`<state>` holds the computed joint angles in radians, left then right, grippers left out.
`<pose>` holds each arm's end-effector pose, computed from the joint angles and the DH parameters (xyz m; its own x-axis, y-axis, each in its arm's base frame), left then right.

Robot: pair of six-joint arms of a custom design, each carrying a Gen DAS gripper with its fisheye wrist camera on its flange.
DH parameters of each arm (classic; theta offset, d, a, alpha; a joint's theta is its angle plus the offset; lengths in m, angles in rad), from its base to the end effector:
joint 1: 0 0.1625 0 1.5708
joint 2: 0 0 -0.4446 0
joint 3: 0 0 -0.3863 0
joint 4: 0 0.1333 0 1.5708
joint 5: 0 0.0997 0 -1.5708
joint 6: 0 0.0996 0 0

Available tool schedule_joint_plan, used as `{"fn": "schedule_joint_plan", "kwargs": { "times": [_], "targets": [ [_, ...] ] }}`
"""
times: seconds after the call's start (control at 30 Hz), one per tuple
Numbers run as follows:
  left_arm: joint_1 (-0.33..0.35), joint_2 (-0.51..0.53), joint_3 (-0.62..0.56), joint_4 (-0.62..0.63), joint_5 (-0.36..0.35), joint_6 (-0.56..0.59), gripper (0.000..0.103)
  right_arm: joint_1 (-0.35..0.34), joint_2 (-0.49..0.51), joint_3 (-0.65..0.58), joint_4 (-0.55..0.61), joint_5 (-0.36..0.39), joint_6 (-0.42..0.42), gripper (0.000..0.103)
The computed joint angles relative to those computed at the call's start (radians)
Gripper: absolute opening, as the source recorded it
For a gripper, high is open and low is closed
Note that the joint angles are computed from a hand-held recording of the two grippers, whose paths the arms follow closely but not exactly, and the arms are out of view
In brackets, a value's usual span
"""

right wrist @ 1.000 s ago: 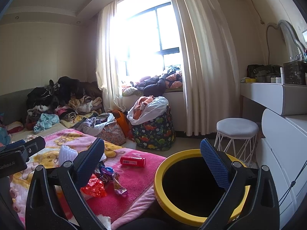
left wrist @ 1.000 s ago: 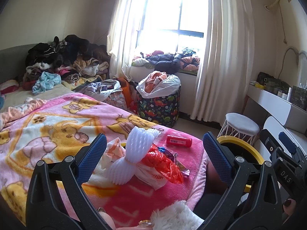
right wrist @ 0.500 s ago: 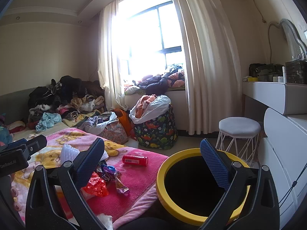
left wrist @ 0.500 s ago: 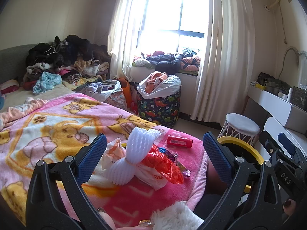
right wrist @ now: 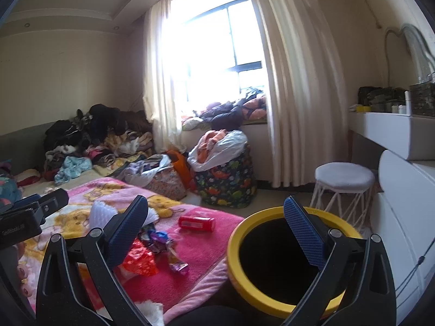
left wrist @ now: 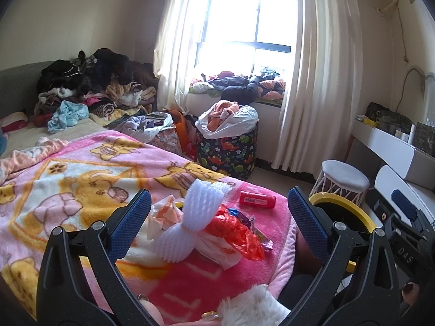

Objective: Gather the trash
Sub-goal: 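Close the right tool on the red plastic bag while the left tool grasps the white foam net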

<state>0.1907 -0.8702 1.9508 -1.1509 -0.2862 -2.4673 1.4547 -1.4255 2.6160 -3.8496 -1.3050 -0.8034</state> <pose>-0.3960 -0.3095 0.0601 -0.7352 -0.3665 -0.5702 0.4994 0.2759 -0.8213 0.1191 -0.3553 0.2874 -0.7228 -0.4146 0.5529 -0.6719 0.2341 -0.7027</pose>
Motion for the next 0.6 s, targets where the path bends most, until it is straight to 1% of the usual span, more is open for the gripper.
{"fn": "schedule_joint_plan", "kwargs": {
  "times": [0.1,0.17,0.23,0.4,0.53,0.6],
  "targets": [
    [0.0,-0.005,-0.014,0.064,-0.014,-0.056,0.092,0.018,-0.001,0.0,0.06,0.001,-0.036,0.097],
    [-0.001,-0.002,-0.037,0.175,-0.03,-0.154,0.092,0.039,0.002,-0.006,0.115,-0.007,-0.061,0.097],
    [0.0,-0.017,-0.029,0.214,-0.036,-0.197,0.092,0.06,0.006,-0.014,0.154,-0.024,-0.076,0.097],
    [0.005,-0.066,0.009,0.194,-0.059,-0.205,0.092,0.108,0.021,-0.049,0.262,-0.066,-0.097,0.097],
    [0.004,-0.116,0.061,0.163,-0.043,-0.2,0.092,0.156,0.027,-0.081,0.357,-0.075,-0.114,0.097],
    [0.006,-0.131,0.069,0.204,-0.041,-0.237,0.092,0.176,0.038,-0.095,0.38,-0.084,-0.121,0.097]
  ]
}}
